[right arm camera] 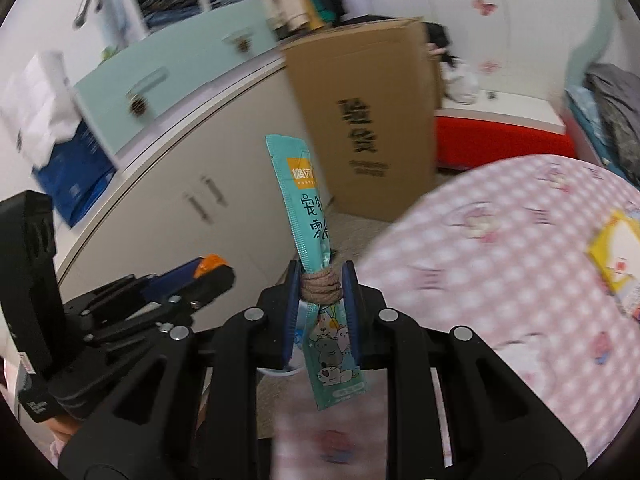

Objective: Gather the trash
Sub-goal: 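Carry the teal snack stick and orange cap over the waste bin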

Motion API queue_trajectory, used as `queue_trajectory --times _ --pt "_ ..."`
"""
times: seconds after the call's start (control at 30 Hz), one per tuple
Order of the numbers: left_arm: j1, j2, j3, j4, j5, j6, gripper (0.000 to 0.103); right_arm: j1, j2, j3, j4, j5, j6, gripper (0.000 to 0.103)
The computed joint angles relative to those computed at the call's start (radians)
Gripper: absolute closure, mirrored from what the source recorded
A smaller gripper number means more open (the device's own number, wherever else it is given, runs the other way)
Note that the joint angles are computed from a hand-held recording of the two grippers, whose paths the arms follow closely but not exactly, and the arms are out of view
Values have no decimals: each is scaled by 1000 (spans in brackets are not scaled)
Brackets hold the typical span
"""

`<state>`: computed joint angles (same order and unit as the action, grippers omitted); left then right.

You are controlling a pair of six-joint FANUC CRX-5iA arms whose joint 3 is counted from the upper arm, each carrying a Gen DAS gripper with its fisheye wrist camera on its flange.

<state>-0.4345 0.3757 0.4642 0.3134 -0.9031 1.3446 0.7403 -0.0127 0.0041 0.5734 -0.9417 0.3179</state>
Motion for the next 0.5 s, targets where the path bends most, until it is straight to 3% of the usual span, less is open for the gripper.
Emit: queue_trajectory --times 0.27,0.5 --pt "120 -57 -135 -19 45 -4 75 21 239 246 -162 19 165 82" --pt "179 -21 -136 -87 32 29 74 0 422 442 -302 -35 259 82"
